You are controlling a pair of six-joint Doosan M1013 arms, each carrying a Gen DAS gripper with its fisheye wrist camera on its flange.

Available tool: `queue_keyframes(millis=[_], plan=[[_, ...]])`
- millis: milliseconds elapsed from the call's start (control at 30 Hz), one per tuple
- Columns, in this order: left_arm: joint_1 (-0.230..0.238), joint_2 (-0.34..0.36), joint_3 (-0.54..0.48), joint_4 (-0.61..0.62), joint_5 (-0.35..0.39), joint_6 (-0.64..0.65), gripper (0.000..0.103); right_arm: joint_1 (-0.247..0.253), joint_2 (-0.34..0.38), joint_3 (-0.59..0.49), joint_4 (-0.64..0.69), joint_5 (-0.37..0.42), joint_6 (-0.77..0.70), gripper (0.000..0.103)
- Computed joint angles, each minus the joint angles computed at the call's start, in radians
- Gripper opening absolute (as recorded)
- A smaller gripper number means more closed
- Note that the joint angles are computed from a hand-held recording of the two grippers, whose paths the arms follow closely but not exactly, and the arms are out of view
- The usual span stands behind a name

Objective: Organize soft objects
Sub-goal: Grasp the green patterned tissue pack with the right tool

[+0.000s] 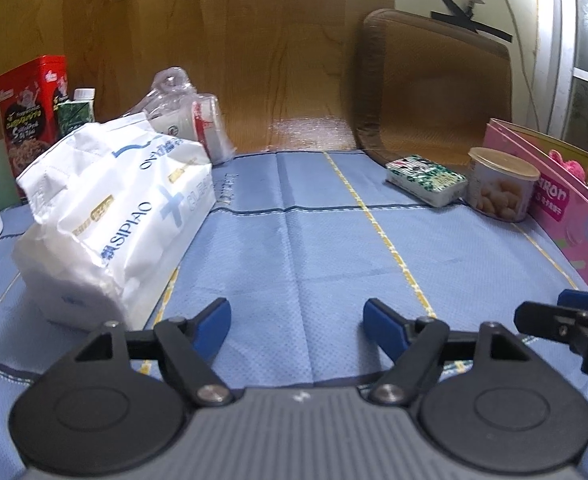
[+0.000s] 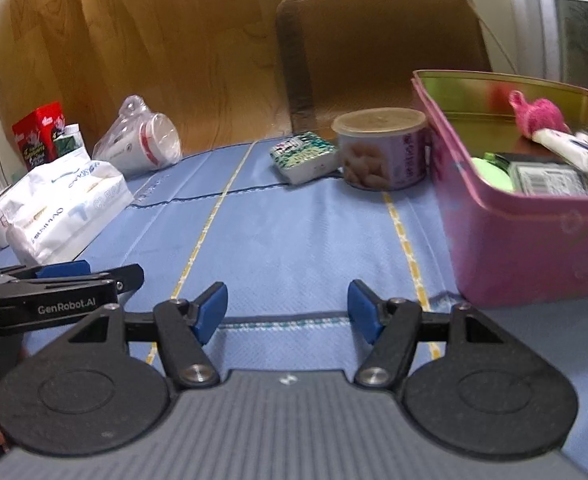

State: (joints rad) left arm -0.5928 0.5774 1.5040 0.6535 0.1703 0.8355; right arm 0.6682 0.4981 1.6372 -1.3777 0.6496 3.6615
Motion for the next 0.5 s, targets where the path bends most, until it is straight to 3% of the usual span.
queue_keyframes(millis=[333, 400, 500], plan=[[0.005, -0.001, 0.002, -0.040, -0.013, 0.012, 0.078, -0.053, 0.007, -0.064, -0.076, -0.039, -0.104, 0.068], [0.005, 0.000, 0.002, -0.033, -0.013, 0.000, 0.078, -0.077, 0.023, -0.112, -0.041, -0.058, -0.205, 0.068], [0.003, 0.001, 0.001, -0.005, -0.010, -0.028, 0.078, -0.122, 0.068, -0.221, 0.160, -0.081, -0.513, 0.068]])
